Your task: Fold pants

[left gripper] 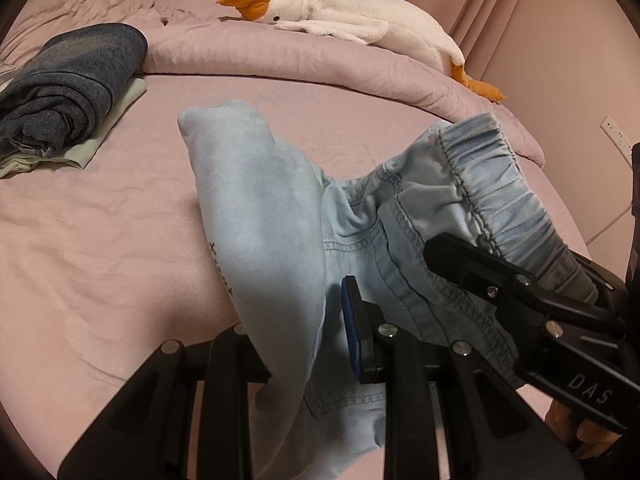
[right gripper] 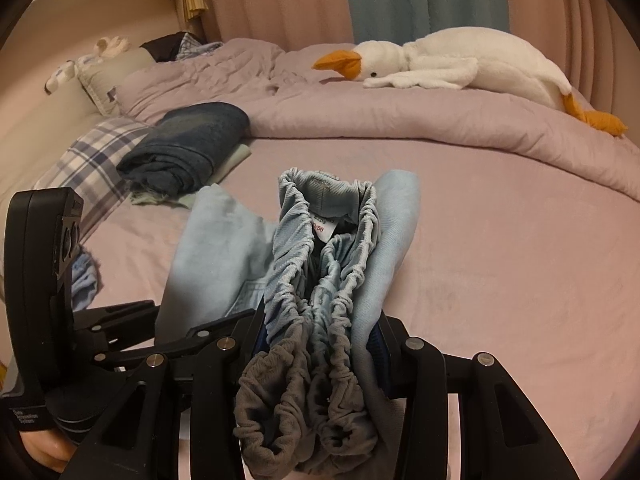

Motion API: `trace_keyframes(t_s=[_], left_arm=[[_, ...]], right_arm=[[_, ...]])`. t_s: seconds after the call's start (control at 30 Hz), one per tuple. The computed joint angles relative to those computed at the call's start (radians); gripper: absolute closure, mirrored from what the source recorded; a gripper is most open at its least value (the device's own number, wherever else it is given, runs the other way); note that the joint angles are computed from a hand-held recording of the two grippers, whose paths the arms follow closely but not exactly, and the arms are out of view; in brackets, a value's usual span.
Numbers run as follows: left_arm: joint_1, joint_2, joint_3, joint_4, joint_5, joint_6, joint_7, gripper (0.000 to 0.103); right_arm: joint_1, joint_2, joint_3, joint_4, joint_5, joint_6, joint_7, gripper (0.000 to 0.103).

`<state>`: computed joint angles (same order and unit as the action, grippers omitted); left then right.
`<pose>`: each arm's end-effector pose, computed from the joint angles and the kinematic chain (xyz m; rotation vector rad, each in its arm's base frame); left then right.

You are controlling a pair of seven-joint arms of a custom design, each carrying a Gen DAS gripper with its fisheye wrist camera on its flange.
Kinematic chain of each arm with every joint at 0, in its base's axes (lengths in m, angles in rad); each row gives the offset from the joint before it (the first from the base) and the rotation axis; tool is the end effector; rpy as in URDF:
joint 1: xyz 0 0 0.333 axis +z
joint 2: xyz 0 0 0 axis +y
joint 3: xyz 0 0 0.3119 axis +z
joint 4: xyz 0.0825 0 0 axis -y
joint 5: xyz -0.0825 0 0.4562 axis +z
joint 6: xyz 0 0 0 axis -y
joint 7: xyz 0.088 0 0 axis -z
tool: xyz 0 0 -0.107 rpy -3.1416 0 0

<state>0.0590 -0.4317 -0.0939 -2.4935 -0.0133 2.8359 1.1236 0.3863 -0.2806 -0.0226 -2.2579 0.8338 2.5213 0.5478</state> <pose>0.5233 -0.0194 0.4925 -2.1597 1.4070 -0.8742 0.5391 0.1972 0.5020 -2.1640 0.8484 -0.2023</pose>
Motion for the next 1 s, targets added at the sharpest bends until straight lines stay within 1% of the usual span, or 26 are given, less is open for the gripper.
trace_keyframes(t_s=[0.17, 0.37, 0.5, 0.53, 0.6, 0.63, 0.67, 0.7, 0.77, 0.8, 0.87, 0.97, 1.0], left_arm=[[0.004, 0.010, 0.004, 0.004, 0.005, -0.006, 0.002, 0.079], [0.030, 0.011, -0.006, -0.002, 0.029, -0.016, -0.019, 0.080], [0.043, 0.010, -0.014, -0.005, 0.049, -0.026, -0.039, 0.079], [0.048, 0.009, -0.017, -0.006, 0.057, -0.029, -0.048, 0.076], [0.056, 0.008, -0.022, -0.008, 0.073, -0.036, -0.059, 0.074], [0.062, 0.008, -0.027, -0.008, 0.084, -0.041, -0.067, 0.070], [0.077, 0.007, -0.039, -0.009, 0.105, -0.050, -0.084, 0.064], [0.087, 0.007, -0.047, -0.009, 0.125, -0.057, -0.099, 0.061], [0.096, 0.006, -0.051, -0.013, 0.149, -0.068, -0.119, 0.053], [0.092, 0.006, -0.044, -0.017, 0.149, -0.070, -0.121, 0.052], [0.089, 0.002, -0.038, -0.026, 0.152, -0.071, -0.127, 0.046], [0.104, -0.004, -0.050, -0.033, 0.185, -0.075, -0.150, 0.039], [0.106, -0.006, -0.050, -0.035, 0.192, -0.075, -0.154, 0.038]], right_arm=[[-0.012, 0.028, -0.004, 0.024, 0.001, -0.028, 0.023, 0.059], [-0.050, 0.079, 0.001, 0.067, -0.012, -0.077, 0.093, 0.059], [-0.074, 0.102, 0.010, 0.084, -0.035, -0.092, 0.134, 0.059], [-0.079, 0.108, 0.010, 0.088, -0.038, -0.095, 0.144, 0.059], [-0.087, 0.118, 0.015, 0.093, -0.046, -0.093, 0.159, 0.059], [-0.092, 0.122, 0.018, 0.094, -0.057, -0.089, 0.174, 0.059], [-0.095, 0.124, 0.020, 0.094, -0.065, -0.088, 0.187, 0.059], [-0.098, 0.127, 0.021, 0.095, -0.072, -0.088, 0.195, 0.059], [-0.104, 0.132, 0.026, 0.094, -0.095, -0.072, 0.219, 0.055], [-0.106, 0.135, 0.027, 0.094, -0.104, -0.070, 0.228, 0.054], [-0.111, 0.143, 0.024, 0.096, -0.108, -0.075, 0.240, 0.051], [-0.116, 0.148, 0.024, 0.095, -0.111, -0.075, 0.245, 0.049], [-0.118, 0.149, 0.024, 0.095, -0.111, -0.074, 0.241, 0.048]])
